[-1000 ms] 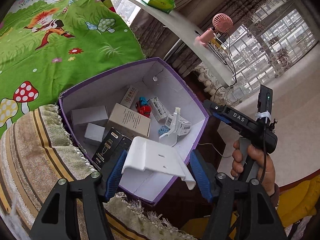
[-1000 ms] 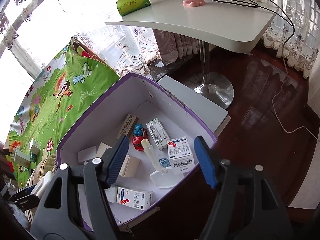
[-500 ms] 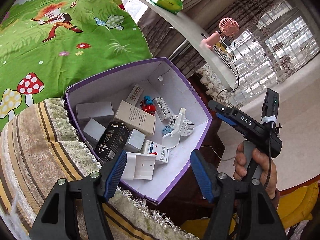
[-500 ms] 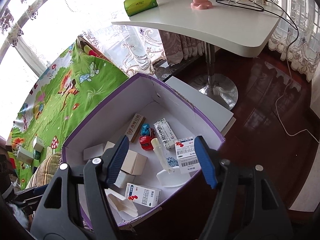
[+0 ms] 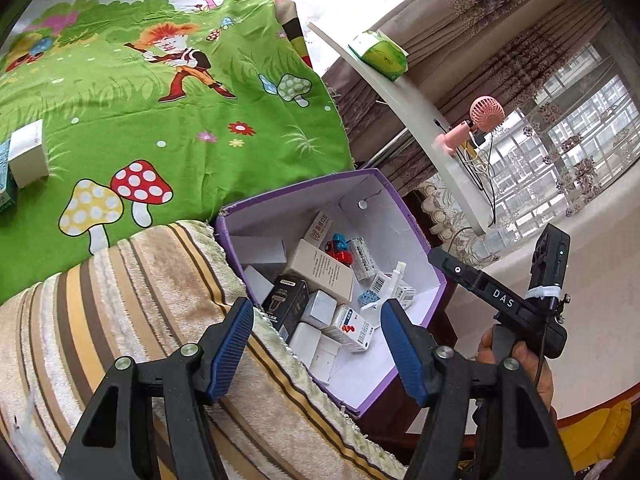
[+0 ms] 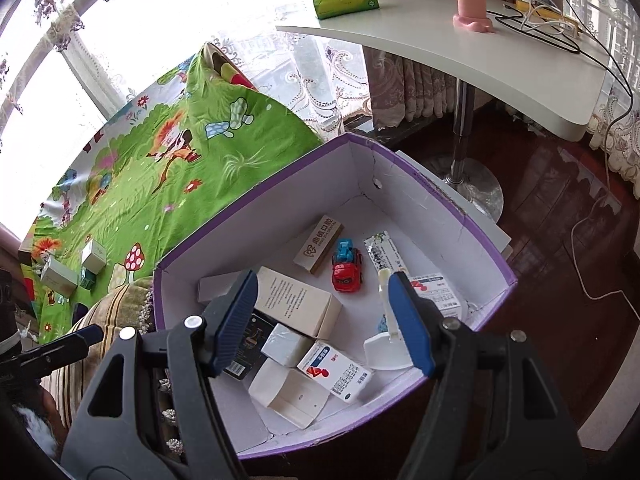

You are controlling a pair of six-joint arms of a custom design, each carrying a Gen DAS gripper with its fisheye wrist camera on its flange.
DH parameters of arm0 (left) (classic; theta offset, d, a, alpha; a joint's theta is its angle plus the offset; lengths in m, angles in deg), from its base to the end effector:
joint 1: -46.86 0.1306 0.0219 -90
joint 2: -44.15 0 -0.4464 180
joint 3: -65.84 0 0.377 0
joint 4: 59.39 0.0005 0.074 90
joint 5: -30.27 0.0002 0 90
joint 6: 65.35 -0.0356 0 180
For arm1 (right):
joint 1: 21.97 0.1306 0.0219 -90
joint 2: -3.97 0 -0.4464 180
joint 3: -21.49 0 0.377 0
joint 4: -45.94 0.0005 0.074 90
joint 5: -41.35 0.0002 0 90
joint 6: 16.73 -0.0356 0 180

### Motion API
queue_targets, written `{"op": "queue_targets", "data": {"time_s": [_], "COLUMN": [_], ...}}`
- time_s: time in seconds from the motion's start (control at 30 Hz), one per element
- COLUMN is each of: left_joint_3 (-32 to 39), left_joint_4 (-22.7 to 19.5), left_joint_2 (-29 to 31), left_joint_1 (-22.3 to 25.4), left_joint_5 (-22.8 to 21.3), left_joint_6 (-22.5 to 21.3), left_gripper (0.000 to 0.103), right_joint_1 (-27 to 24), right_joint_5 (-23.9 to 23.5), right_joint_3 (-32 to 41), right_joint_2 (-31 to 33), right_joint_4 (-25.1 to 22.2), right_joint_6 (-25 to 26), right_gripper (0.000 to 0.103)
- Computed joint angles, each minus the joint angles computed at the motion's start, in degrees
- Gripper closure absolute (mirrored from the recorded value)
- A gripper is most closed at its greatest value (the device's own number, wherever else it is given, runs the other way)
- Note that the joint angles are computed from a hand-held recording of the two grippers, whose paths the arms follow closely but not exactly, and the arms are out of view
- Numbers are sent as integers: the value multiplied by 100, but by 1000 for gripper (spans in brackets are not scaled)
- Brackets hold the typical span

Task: Organize rigid objects
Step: 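Withdraw both open tools from the storage box back over the pile, then grasp the dark blue box with the left tool while the right approaches the teal box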

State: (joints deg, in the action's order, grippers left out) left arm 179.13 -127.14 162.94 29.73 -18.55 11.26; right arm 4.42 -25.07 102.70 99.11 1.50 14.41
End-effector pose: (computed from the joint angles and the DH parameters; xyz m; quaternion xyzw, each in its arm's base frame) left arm 0.6055 -0.2117 0.3891 0.2932 0.8800 -0.3522 0.1249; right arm 0.4397 0.2017 0.3936 0.3168 0.8887 0.0360 0.3294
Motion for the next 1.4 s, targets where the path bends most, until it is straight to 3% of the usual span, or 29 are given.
{"op": "queue_targets", "data": {"time_s": [0.43, 0.67, 0.9, 1.27, 1.4], "left_joint_3": [339, 582, 1118, 1976, 2260], "left_joint_4": [259, 324, -192, -852, -1064], "left_joint_2": [217, 370, 767, 1383, 1583], "left_joint_1": [728, 1163, 1387, 1347, 1299], "left_joint_5": [-234, -688, -1239, -2004, -2209], "left_joint_6": [499, 626, 536, 238, 94], "left_gripper": [36, 36, 36, 36, 48], "right_joint_1": [281, 398, 478, 530, 538], "right_joint_5": [-382, -558, -728, -1066, -1190], "right_joint_3": [783, 1270, 1685, 2582, 3026], "right_joint_2": [624, 1013, 1325, 1966, 2262], "right_joint_4": [-60, -209, -200, -379, -500], "right_joint_6": [491, 791, 1082, 1533, 1736], "right_gripper": [32, 32, 32, 32, 32]}}
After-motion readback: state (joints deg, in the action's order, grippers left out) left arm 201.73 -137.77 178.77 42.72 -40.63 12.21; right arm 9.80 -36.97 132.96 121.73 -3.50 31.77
